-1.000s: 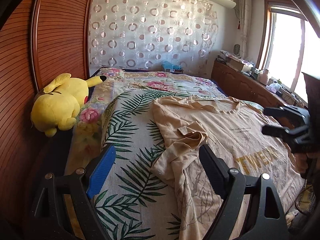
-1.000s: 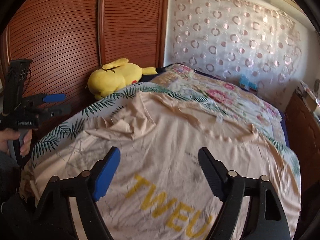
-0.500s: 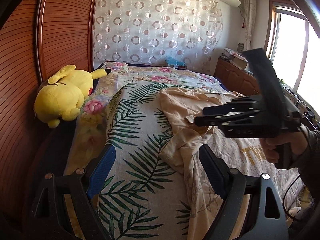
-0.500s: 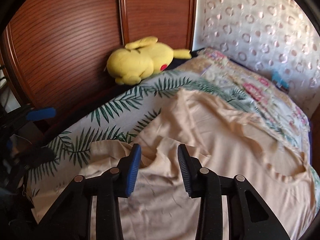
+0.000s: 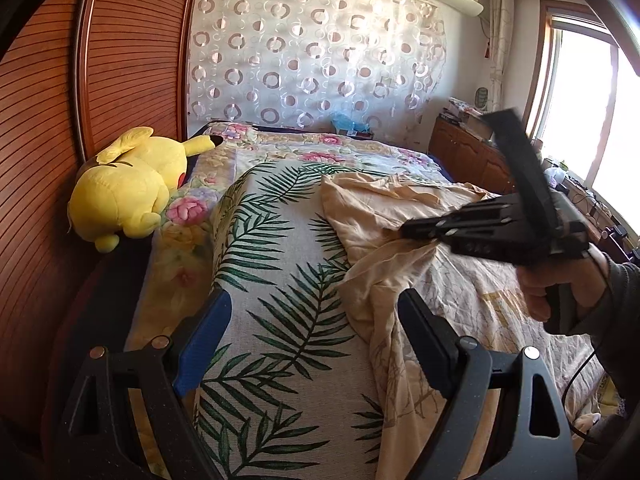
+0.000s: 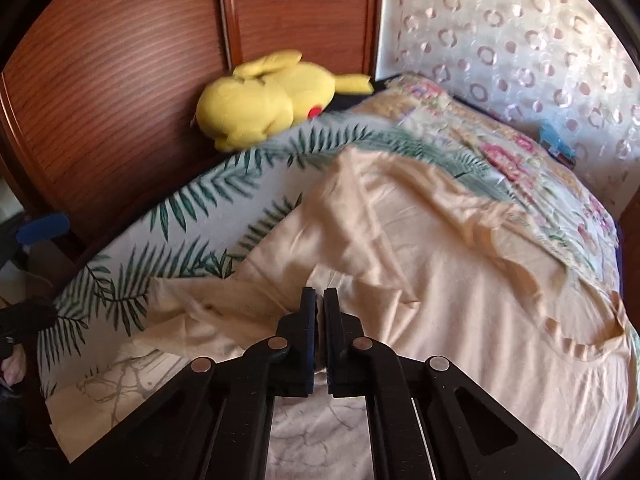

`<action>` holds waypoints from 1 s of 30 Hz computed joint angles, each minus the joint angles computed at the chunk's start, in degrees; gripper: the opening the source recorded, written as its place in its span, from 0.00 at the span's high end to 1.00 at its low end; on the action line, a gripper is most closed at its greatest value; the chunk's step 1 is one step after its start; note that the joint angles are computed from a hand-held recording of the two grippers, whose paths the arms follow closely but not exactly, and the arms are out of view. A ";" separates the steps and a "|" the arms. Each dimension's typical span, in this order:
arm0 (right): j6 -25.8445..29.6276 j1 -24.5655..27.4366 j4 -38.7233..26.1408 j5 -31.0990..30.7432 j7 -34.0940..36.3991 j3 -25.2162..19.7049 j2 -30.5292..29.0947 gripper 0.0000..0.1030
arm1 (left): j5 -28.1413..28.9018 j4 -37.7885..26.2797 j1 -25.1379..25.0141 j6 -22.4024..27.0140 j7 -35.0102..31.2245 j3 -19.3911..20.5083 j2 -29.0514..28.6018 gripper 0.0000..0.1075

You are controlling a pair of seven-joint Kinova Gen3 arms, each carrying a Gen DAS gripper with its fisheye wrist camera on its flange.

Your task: Fold small clothes

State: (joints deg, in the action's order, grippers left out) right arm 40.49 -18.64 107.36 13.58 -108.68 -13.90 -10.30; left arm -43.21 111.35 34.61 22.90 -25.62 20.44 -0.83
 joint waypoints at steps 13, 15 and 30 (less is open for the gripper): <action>0.05 12.70 10.08 0.90 -6.41 -7.52 -15.33 0.90 | 0.49 -1.68 2.08 0.58 -1.21 0.10 1.57 0.20; 0.40 13.87 10.47 2.92 -8.64 -9.18 -15.33 0.81 | 0.46 -2.22 3.04 0.96 -1.64 -0.26 2.19 0.20; 5.26 11.94 8.54 7.38 -10.80 -6.23 -9.67 0.73 | 1.62 -3.84 6.96 1.97 -3.27 -2.43 3.84 0.20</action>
State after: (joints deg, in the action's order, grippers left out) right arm 45.75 -6.70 115.90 20.95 -119.48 -20.13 -19.97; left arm -41.59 107.51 41.57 24.87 -28.89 18.00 3.00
